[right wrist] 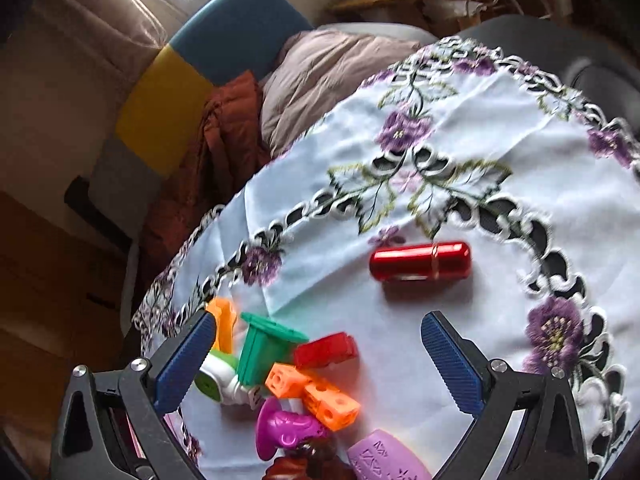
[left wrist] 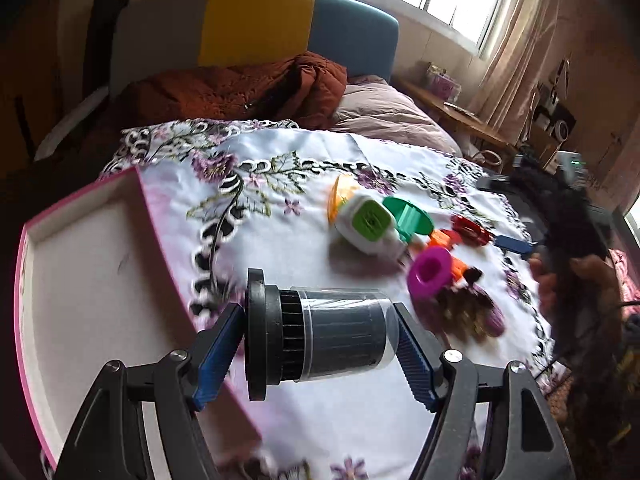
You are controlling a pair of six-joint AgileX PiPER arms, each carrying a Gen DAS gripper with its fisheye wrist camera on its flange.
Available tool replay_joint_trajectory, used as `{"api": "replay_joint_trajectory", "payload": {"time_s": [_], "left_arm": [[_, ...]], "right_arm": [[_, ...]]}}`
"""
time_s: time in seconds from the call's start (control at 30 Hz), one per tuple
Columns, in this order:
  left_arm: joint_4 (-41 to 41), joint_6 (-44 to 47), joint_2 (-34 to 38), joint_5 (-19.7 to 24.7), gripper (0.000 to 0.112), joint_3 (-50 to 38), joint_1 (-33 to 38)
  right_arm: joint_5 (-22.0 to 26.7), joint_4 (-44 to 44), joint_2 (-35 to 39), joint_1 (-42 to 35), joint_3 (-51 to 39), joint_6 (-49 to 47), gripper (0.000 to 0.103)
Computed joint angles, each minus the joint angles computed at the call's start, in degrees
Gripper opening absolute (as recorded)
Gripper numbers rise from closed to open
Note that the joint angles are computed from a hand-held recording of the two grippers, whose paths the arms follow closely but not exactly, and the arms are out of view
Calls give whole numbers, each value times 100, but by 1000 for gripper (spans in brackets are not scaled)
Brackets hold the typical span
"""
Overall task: Organize rigid objects
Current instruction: 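Lift the black cylinder with the left tool while the right tool grasps the brown wooden massager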
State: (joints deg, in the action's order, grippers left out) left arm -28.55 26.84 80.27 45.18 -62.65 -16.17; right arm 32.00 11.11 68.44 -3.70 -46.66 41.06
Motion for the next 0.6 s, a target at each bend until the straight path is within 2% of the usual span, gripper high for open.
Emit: {"api": "replay_joint_trajectory", "payload": {"time_s": [0.17,0.4,0.43,0.53,0.6], "left_arm": [[-164,251,-691,117,74,468,257],[-617,885,-1082,440,74,655,915],[-687,961,-1094,496,74,676,1022],[-871,1169,-1089,641,74,726,1354],[-1005,1311,-1101,732,74,771,1585]], "right_arm": [[154,522,236,227,-108,-610,103],[627,-181,276,1371,-287,271,103],[648,-274,247,1555,-262,436,103],[534,223,209,1882,-203,37,102],[580,-90,208,2254,-291,391,102]]}}
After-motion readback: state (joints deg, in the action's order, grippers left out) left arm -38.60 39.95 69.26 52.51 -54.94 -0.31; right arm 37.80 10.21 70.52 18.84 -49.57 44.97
